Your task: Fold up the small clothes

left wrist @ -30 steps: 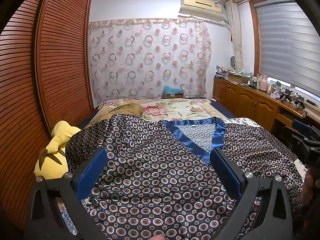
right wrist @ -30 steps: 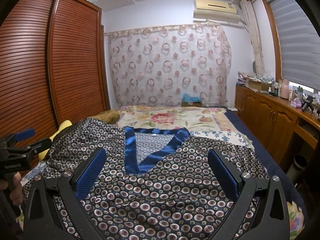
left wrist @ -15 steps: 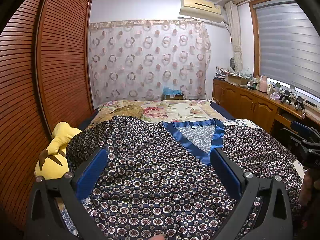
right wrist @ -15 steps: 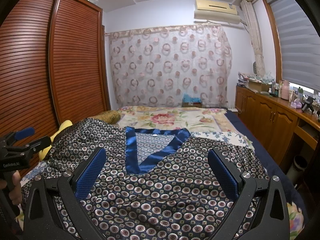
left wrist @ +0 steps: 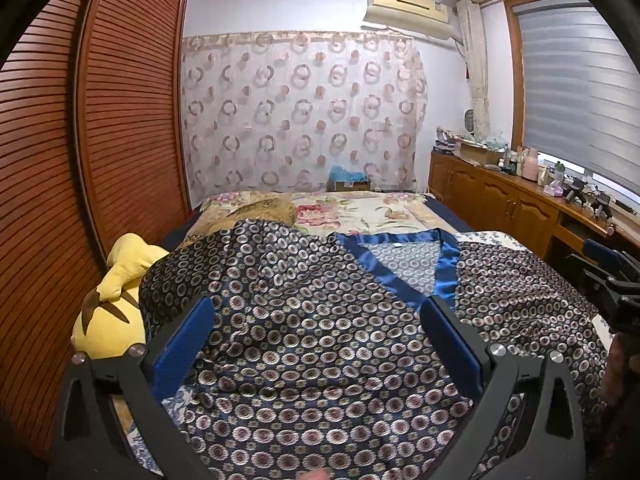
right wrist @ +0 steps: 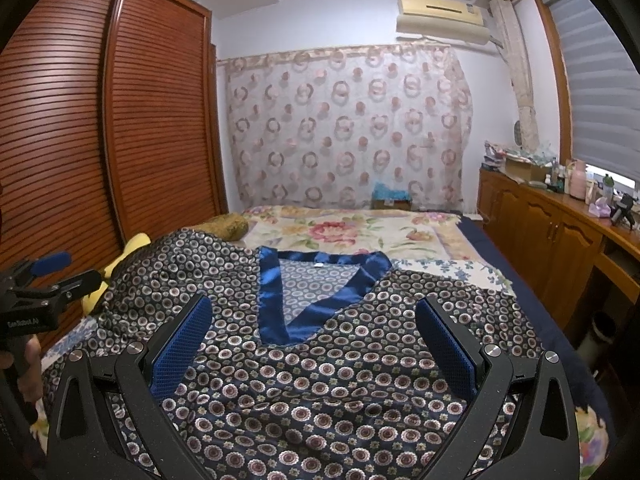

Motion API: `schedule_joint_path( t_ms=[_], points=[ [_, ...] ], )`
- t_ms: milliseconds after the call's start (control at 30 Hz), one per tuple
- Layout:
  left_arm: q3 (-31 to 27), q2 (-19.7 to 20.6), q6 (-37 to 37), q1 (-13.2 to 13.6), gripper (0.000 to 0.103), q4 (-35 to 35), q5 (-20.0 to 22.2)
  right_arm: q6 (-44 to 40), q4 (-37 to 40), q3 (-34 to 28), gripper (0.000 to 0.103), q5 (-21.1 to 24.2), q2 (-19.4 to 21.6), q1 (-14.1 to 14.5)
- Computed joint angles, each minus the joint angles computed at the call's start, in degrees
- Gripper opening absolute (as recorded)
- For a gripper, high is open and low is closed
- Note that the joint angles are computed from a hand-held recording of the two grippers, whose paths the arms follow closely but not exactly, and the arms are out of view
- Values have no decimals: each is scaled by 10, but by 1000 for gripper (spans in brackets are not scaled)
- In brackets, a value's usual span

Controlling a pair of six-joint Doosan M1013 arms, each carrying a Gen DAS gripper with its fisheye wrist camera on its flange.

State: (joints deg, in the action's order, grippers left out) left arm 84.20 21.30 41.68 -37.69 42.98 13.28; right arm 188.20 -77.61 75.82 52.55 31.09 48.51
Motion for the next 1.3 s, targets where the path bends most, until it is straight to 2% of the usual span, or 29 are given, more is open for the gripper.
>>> schedule_joint_path(
  t_ms=[267,533,600,867,967,1200,1300],
  points=[
    [3,4,48,20,103,-46,18,-36,24,-21,103,-28,17,-7],
    [-5,16,153,45,103,-146,43,-95,63,-49,103,-49,34,-12],
    [-10,20,139,48,103,-133,63,-109,71,-56,103,-55,38,-13],
    [-22,33,199,69,103,-185,95,-192,133,-88,103,-82,57,-21],
    [-25,39,185,71,103,-162,108,-201,136,-93,103,-89,60,-19],
    [-31,46,279,87,103,-242,126,-241,160,-108,103,-99,68,-16],
    [-41,52,321,92,99,-276,145,-259,178,-116,103,-108,74,-17]
  ],
)
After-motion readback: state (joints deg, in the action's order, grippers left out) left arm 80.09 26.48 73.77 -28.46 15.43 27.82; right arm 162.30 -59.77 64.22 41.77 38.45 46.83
